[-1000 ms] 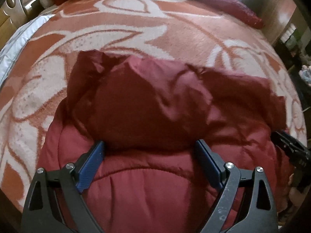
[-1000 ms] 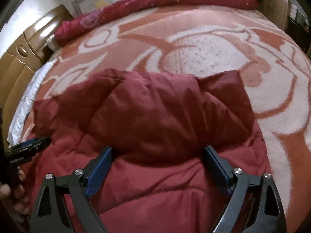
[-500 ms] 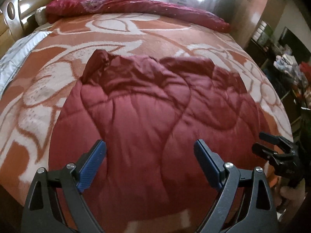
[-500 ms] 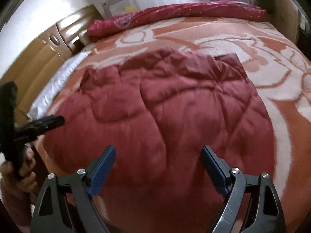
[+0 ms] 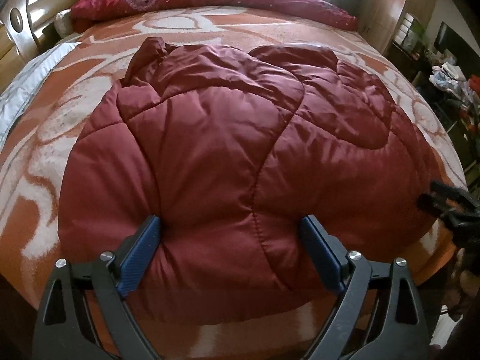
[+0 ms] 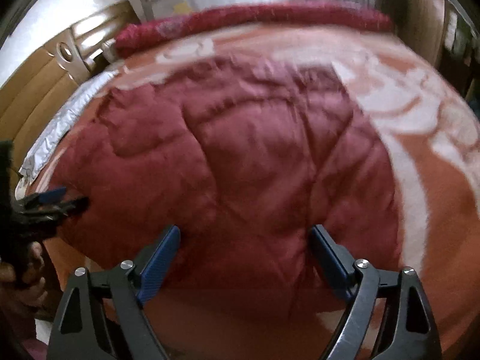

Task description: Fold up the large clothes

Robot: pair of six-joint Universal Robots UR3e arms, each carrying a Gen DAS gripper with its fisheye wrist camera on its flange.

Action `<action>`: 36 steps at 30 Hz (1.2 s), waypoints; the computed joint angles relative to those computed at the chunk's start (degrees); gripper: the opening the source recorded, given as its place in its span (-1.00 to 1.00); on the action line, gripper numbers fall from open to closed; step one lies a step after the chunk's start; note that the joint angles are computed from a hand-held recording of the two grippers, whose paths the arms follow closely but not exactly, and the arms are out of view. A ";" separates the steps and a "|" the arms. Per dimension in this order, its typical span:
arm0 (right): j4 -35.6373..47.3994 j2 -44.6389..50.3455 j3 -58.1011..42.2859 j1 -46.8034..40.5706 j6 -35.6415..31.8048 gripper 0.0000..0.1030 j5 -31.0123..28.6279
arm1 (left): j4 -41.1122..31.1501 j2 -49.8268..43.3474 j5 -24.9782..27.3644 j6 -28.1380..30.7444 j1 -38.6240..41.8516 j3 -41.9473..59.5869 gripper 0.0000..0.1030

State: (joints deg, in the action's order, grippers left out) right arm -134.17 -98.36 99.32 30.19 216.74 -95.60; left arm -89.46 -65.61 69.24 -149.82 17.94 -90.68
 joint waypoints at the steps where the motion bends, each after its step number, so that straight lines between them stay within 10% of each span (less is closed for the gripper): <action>1: -0.77 0.68 -0.78 1.17 -0.13 0.70 -1.77 | 0.44 0.39 0.08 0.02 -0.07 -0.54 0.82; 10: -10.82 3.33 7.41 0.47 1.45 0.83 -0.65 | -12.27 5.49 -5.21 6.88 7.80 4.61 0.76; 18: -13.52 4.54 7.99 3.11 2.87 0.85 -3.91 | 3.20 6.92 -0.59 0.22 2.36 -7.46 0.87; 36: -14.19 8.47 5.07 6.33 4.85 0.93 -9.52 | 11.23 7.84 1.26 -4.50 -0.51 -11.79 0.97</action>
State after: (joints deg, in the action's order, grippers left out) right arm -148.35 -89.89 104.39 36.52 221.58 -105.12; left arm -78.24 -57.77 70.49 -154.33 17.43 -102.48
